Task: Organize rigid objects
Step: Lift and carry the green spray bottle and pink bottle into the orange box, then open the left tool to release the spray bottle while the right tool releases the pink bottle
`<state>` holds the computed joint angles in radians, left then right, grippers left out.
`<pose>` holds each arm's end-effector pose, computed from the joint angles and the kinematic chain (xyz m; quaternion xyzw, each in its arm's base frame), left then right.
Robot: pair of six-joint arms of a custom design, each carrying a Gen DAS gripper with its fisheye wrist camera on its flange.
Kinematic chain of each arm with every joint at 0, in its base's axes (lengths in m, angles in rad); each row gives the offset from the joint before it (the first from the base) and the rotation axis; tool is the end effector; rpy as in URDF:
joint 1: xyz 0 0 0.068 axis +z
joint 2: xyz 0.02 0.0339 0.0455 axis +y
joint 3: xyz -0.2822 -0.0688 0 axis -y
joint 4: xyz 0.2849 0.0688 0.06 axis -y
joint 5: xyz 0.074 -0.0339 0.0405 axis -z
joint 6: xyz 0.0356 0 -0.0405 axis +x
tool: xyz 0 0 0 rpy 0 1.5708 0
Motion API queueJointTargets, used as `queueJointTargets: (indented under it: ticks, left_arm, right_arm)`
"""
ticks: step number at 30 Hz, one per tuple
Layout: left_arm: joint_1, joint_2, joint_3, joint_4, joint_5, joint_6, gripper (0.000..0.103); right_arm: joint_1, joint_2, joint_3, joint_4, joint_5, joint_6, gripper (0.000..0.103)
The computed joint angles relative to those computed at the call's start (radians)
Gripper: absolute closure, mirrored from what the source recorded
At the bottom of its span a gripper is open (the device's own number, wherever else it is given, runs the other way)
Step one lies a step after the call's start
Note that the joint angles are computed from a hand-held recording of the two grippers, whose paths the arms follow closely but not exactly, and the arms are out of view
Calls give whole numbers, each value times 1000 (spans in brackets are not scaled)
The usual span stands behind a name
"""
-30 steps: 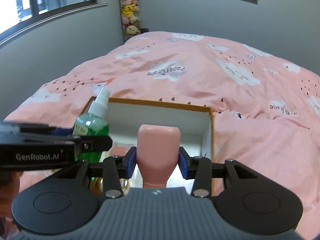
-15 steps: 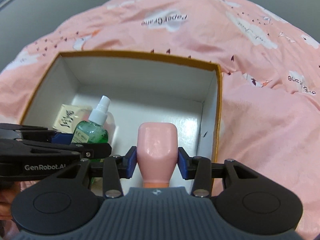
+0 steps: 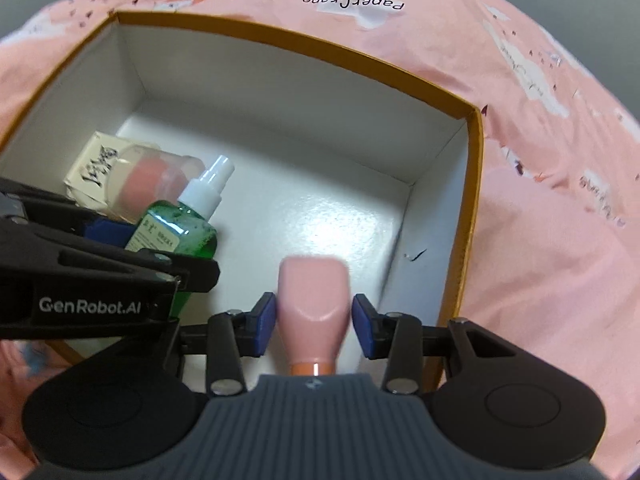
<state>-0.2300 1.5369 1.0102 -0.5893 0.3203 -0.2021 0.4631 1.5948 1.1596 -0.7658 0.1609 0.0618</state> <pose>0.3229 -0.0871 0.2074 0.0494 0.9612 -0.1995 0.1841 0.3156 0.1512 0.2282 -0.1808 0.9631 -0.0287 0.1975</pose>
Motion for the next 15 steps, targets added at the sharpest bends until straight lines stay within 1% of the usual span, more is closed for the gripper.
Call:
queueJointTargets:
  ticks: [3, 9, 12, 15]
  left_arm:
    - [-13, -4, -4, 5, -23, 2, 52]
    - [-45, 4, 3, -2, -104, 21, 52]
    - [-65, 5, 1, 2, -145, 29, 52]
    - [-70, 6, 3, -1, -154, 31, 52]
  right_arm:
    - [6, 6, 2, -4, 39, -25, 67]
    - [-2, -25, -22, 6, 59, -34, 66]
    - [15, -58, -53, 25, 95, -54, 59]
    - [29, -67, -61, 24, 108, -66, 59]
